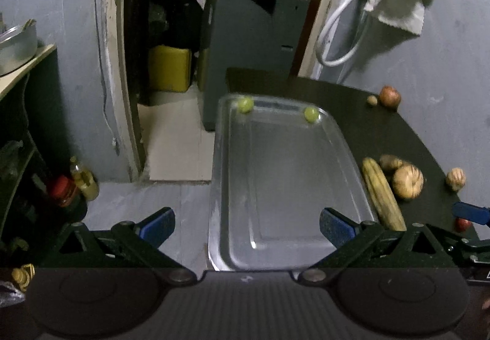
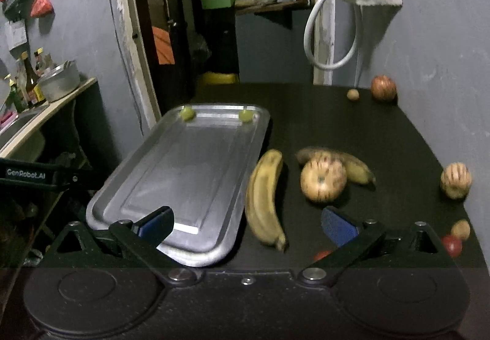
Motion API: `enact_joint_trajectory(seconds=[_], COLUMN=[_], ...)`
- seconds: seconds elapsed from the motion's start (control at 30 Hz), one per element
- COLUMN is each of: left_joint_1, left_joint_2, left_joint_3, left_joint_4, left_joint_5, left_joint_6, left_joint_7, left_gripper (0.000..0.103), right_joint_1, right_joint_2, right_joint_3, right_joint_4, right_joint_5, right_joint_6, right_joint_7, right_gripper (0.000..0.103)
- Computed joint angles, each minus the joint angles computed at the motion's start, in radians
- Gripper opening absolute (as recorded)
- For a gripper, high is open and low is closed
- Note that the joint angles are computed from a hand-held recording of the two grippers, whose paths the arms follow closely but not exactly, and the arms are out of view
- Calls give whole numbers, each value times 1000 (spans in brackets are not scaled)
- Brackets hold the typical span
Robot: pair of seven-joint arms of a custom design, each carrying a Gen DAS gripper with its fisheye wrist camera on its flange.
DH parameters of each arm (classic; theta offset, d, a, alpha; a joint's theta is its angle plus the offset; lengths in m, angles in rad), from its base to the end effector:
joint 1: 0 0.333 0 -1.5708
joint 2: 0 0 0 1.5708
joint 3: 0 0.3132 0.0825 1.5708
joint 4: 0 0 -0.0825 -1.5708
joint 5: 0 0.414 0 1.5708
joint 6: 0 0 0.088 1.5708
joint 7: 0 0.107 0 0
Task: Organize fruits
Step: 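Withdraw the right tool from the tray back toward the fruits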
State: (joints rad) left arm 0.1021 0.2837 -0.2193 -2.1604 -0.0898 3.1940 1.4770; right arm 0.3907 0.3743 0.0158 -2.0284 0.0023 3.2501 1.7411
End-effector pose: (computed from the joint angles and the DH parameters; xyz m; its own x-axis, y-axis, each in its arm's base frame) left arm 0.6302 -0.0604 0.3313 0.0294 -0.9830 0.1815 -0.7347 -0.1444 -0.6629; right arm 0.6154 0.2638 0.3390 0.2836 -0.9495 -0.1343 -0.6686 -0.0954 -0.7375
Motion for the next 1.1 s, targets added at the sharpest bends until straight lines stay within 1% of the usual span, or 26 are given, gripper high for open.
enact_joint_trajectory(seconds=[0.07, 0.13, 0.17, 0.23, 0.27, 0.33, 0.37, 0.43, 0.47, 0.5, 0.6, 0.67, 0.7, 0.73, 0.77, 0.83, 0.9, 0.97, 1.07, 1.1], left_joint_1=[-4, -27, -26, -24, -36, -88, -109, -122, -132, -144, -155, -158, -168, -175, -178, -182, -186, -176, -179, -182], left_joint_2=[-13, -26, -32, -40, -43, -50, -52, -52, -52, -52, -51, -46, -44, -40, -36, -28, -18, -8, 6, 12], left_joint_3=[-3, 14, 9, -3, 5, 54, 72, 78, 86, 96, 92, 86, 90, 92, 90, 82, 75, 52, 38, 36], left_joint_4=[-18, -33, -45, -57, -63, -71, -73, -73, -73, -71, -63, -49, -43, -34, -25, -10, 6, 19, 41, 51], left_joint_5=[-1, 8, 8, 6, 10, 40, 54, 66, 76, 89, 113, 127, 143, 155, 165, 180, 189, 178, 171, 169], left_joint_6=[-17, -30, -33, -49, -53, -64, -71, -87, -95, -103, -126, -139, -145, -150, -155, -160, -163, -164, -163, -161], left_joint_7=[-1, -3, 4, 24, 27, 9, -1, -5, -9, -16, -6, 13, 17, 24, 36, 65, 90, 133, 174, 184], left_gripper=[102, 102, 102, 102, 102, 102, 102, 102, 102, 102, 102, 102, 102, 102, 102, 102, 102, 102, 102, 102], right_joint_1=[-18, -35, -24, 35, 60, 82, 105, 155, 208, 241, 378, 444, 502, 547, 581, 628, 646, 632, 573, 530], right_joint_2=[-19, -33, -44, -60, -69, -83, -92, -107, -114, -119, -130, -131, -131, -129, -129, -133, -145, -155, -172, -178], right_joint_3=[19, 35, 22, -43, -70, -99, -125, -182, -238, -275, -416, -483, -541, -586, -621, -669, -691, -680, -629, -590], right_joint_4=[-31, -54, -71, -100, -115, -143, -159, -191, -209, -225, -272, -293, -309, -320, -332, -351, -371, -384, -394, -397], right_joint_5=[-1, 1, 0, -3, -5, -11, -13, -20, -21, -22, 0, 29, 50, 71, 92, 131, 160, 176, 180, 168], right_joint_6=[-1, -4, -5, -5, -6, -6, -5, 0, 4, 9, 26, 37, 47, 54, 58, 67, 75, 83, 92, 98], right_joint_7=[-6, -9, -8, 3, 8, 13, 19, 29, 39, 44, 45, 24, 9, -6, -22, -51, -82, -110, -146, -152], right_gripper=[102, 102, 102, 102, 102, 102, 102, 102, 102, 102, 102, 102, 102, 102, 102, 102, 102, 102, 102, 102])
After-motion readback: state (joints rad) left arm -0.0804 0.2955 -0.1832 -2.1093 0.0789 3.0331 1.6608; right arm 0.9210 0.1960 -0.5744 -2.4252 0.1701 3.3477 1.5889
